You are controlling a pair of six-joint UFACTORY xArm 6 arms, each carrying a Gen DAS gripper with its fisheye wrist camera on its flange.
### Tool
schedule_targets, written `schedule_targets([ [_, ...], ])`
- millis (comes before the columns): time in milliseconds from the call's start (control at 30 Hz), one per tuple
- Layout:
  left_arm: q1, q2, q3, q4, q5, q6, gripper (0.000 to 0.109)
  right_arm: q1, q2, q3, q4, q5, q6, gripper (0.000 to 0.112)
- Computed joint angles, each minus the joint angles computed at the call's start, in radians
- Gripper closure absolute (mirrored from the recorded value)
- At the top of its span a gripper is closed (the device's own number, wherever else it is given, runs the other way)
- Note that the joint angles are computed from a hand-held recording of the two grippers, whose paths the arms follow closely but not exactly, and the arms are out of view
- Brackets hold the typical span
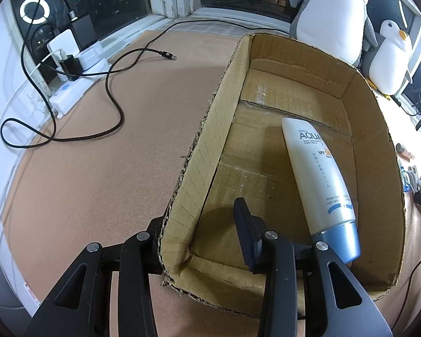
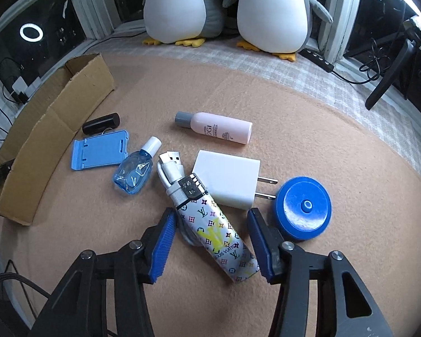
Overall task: Organize rigid objects
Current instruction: 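Grasp the patterned lighter with the right gripper, then carry the lighter with the right gripper into the box and release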
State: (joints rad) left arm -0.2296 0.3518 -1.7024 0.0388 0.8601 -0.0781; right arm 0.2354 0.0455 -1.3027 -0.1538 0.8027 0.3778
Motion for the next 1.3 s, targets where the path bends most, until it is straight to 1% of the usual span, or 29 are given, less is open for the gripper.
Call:
schedule_targets([
  [67, 0.0, 0.0, 0.0, 0.0, 0.0, 0.0, 0.07, 0.0, 0.0, 0.0, 0.002, 0.0, -0.001, 0.066],
  [100, 0.0, 0.0, 0.0, 0.0, 0.0, 0.0, 0.07, -0.001, -0.001, 0.002, 0.005, -0.002, -0.002, 0.071],
  [200, 0.0, 0.0, -0.001, 0.0, 0.001, 0.0, 0.07, -0.006, -0.007, 0.006, 0.022, -0.003, -0.008, 0.082],
  [400, 0.0, 0.001, -0.002, 0.001, 0.0, 0.0, 0.07, -0.007, -0.018, 0.015, 0.04, -0.005, -0.015, 0.091],
  [700, 0.0, 0.001, -0.001, 0.001, 0.0, -0.001, 0.071, 0.002, -0.052, 0.04, 0.029, -0.019, 0.022, 0.092],
  [867, 0.0, 0.0, 0.001, 0.0, -0.001, -0.001, 0.071, 0.022, -0.057, 0.008, 0.027, -0.022, 0.037, 0.092],
  [1100, 0.001, -0.005, 0.009, -0.01, -0.009, 0.002, 0.071, 0.076, 0.01, -0.127, 0.054, -0.024, 0.012, 0.092],
  [1300, 0.003, -0.002, 0.008, -0.029, -0.012, 0.014, 0.071, 0.129, 0.152, -0.322, 0.075, -0.012, -0.006, 0.092],
])
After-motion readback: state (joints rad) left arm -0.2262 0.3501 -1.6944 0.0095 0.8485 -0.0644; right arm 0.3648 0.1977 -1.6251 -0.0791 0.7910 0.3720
